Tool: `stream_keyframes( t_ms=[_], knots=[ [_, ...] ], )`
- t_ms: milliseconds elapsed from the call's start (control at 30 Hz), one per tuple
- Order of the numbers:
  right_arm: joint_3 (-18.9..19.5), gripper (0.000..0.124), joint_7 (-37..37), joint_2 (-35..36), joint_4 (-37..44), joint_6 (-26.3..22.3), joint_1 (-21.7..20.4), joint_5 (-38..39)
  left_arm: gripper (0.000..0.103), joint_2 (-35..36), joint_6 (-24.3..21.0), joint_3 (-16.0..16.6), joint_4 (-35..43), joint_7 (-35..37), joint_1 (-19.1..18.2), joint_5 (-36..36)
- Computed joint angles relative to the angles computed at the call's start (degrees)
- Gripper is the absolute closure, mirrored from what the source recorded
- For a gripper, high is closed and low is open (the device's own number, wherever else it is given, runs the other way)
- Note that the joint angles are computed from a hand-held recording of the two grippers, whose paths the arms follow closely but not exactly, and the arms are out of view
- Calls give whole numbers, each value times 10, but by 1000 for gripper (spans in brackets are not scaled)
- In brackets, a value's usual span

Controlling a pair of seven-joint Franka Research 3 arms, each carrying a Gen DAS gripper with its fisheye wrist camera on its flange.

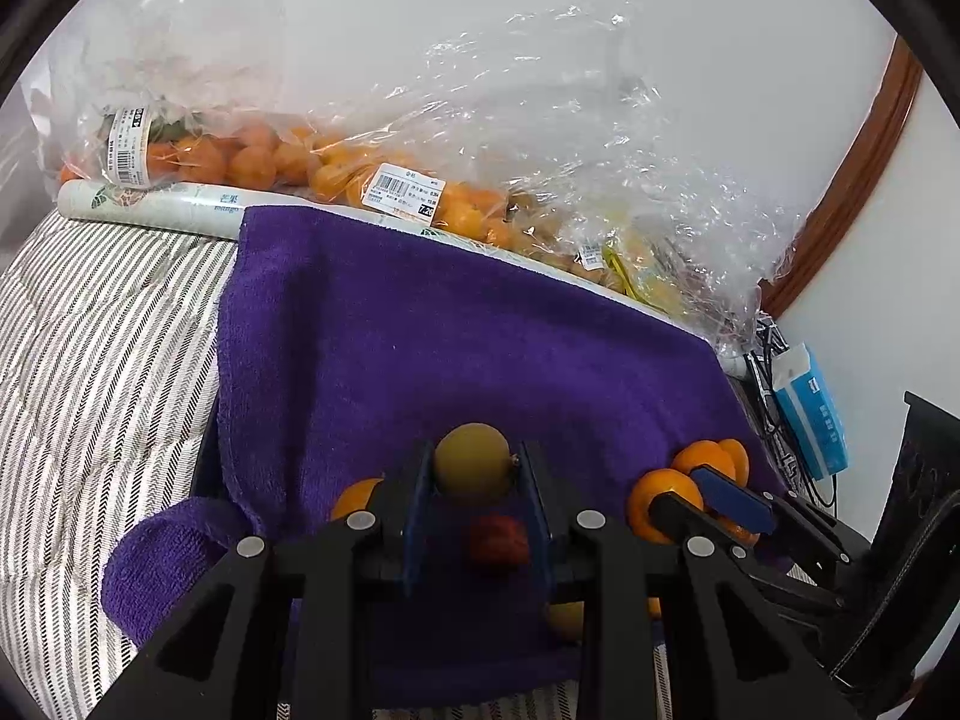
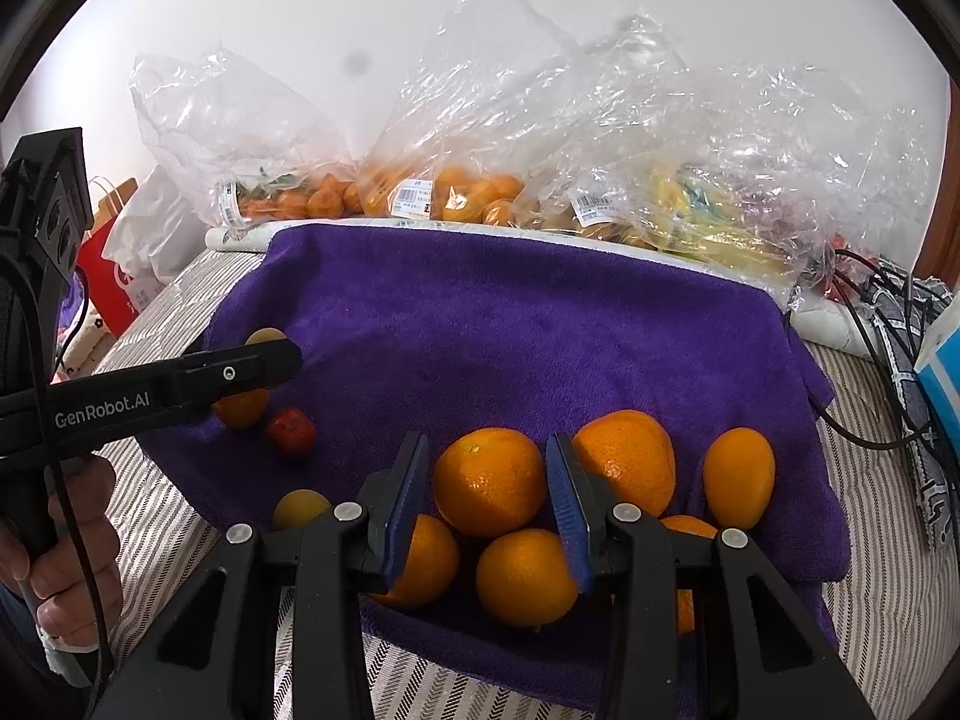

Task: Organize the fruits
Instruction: 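Lower the orange among the towel's oranges while the left tool lowers the green fruit, then open both tools to release the fruits and withdraw from the towel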

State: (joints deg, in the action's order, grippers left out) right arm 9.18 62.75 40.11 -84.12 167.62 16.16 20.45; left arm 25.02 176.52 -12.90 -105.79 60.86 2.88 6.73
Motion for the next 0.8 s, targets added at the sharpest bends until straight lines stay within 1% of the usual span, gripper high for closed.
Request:
stream_keyframes(
  t_ms=[133,167,333,567,600,733,800],
  knots=[
    [0,82,0,0,0,0,0,2,76,0,0,4,1,-4,-4,2],
    [0,82,1,0,-1,0,0,2,76,0,0,-1,0,-1,0,1],
    [0,79,4,-1,-3,0,1,3,76,0,2,-6,0,3,5,-2],
    [-2,75,8,-1,-6,12,3,1,76,-2,6,-18,-5,13,17,-8],
    [-1,75,7,-2,-7,14,3,1,76,-2,7,-18,-5,14,16,-8],
    [1,72,8,-5,-14,24,1,2,72,-7,9,9,-7,0,-6,5],
    [3,71,7,-7,-17,29,-1,4,71,-9,11,23,-8,-9,-18,14]
  ],
)
